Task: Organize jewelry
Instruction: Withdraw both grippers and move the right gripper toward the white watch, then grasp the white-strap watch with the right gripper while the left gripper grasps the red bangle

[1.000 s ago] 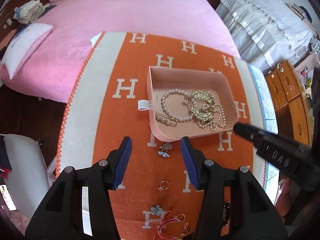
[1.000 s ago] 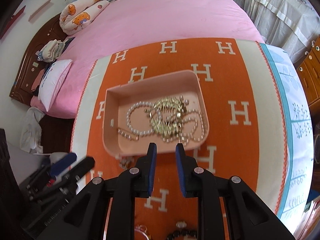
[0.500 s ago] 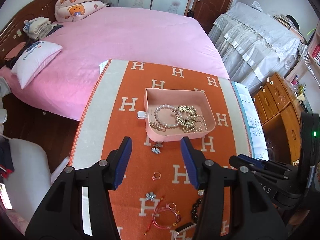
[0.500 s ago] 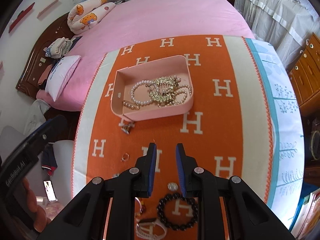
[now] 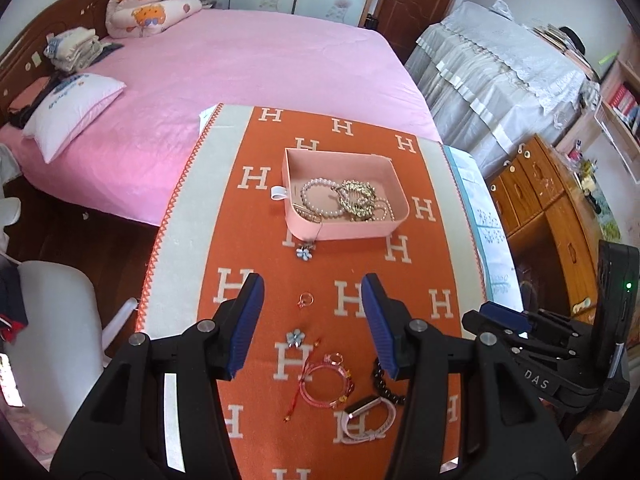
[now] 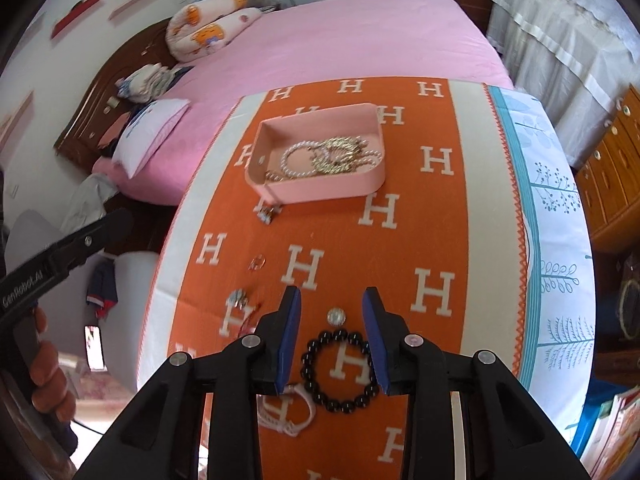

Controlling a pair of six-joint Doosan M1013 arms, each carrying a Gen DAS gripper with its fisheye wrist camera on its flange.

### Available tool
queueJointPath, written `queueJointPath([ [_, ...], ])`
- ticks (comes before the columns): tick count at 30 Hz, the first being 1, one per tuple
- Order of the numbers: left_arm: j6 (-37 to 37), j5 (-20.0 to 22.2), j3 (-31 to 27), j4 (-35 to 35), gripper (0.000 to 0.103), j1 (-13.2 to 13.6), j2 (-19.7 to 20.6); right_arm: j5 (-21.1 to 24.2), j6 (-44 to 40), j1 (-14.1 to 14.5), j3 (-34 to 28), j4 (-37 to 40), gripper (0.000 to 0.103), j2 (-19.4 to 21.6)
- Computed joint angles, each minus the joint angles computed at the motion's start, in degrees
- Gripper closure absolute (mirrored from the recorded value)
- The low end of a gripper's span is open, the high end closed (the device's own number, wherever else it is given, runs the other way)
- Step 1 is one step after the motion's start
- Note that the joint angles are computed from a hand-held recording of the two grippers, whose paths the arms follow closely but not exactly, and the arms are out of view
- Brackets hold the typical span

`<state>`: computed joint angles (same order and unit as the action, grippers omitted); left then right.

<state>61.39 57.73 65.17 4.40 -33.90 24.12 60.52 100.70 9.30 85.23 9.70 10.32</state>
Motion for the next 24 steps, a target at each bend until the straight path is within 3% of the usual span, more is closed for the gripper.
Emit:
queueJointPath([
  [7,0.32,0.16,4.30,0.45,0.056,-1.48,-2.28,-1.82,-6.92,1.26,4.63,1.36,0.071,-3.06],
  [12,1.57,-2.18,8.66,-0.06,0.056,-2.20,-3.86,-2.28,-12.67,1.92,7.93,2.59,0.071,-4.53],
  [24,4.71,-5.62,18.19,-2.48,0.056,-3.34,-6.31,-2.48,-33.12,5.34,13.68,8.38,0.071,-5.78],
])
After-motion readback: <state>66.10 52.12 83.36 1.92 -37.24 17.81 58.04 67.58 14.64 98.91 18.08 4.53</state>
